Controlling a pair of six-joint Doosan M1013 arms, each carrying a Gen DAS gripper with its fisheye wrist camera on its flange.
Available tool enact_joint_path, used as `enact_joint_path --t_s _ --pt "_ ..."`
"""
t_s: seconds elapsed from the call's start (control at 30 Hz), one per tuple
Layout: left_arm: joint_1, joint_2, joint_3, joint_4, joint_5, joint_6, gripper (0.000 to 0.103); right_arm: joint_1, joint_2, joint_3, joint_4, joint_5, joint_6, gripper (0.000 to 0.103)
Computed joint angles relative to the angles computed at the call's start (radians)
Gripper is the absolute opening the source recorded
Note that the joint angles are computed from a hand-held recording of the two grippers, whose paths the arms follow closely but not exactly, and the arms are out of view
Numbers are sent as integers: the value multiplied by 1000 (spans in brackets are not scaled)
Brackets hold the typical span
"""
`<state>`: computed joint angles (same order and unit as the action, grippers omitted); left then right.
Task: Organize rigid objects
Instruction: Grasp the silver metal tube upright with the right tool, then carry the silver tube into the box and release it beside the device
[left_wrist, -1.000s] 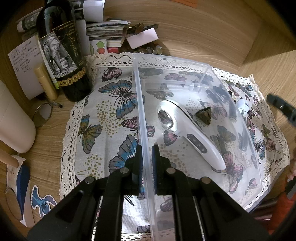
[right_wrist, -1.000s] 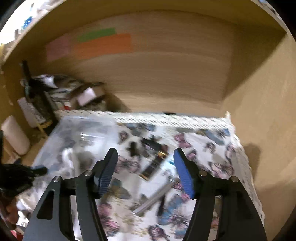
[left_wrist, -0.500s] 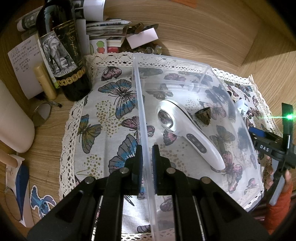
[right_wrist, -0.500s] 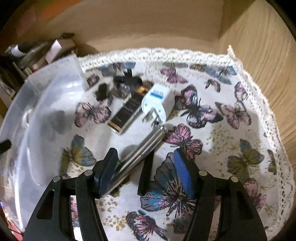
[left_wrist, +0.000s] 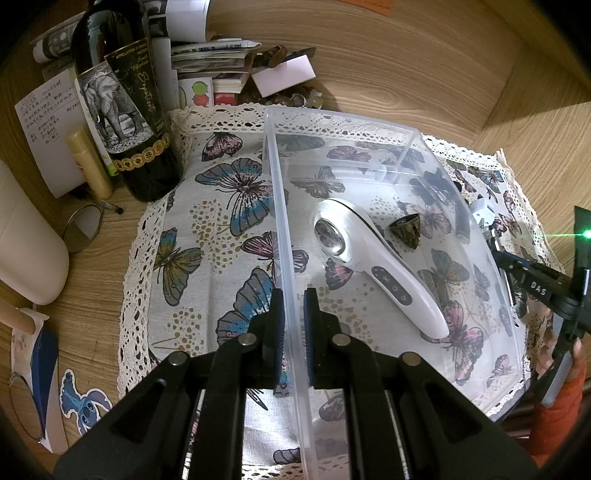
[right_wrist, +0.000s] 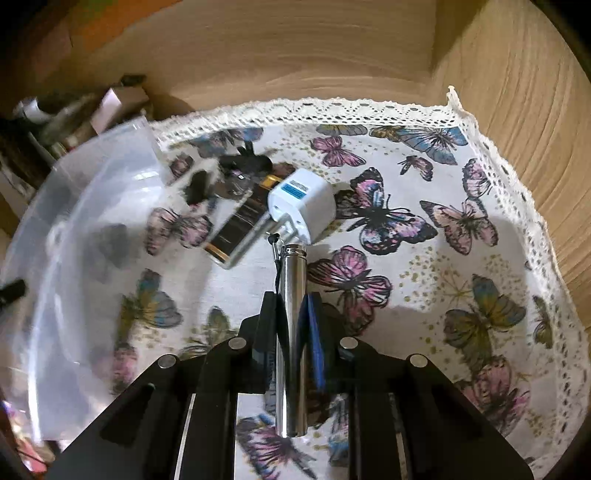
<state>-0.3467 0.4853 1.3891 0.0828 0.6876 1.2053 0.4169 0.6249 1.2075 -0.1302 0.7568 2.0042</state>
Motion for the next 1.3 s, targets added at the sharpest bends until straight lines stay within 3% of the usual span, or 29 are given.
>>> enact_joint_path --t_s 0.5,0.93,1.13,1.3 --pt "0 0 1 0 -1 1 9 45 -36 -24 -96 -122 -8 14" --pt "0 -1 2 -1 -2 2 9 74 -41 -77 5 -235 -182 14" --pt "0 -1 2 2 -5 2 9 88 -27 -106 110 -228 -329 14" --pt "0 -1 2 0 -8 7 9 94 1 -134 173 -171 -399 14"
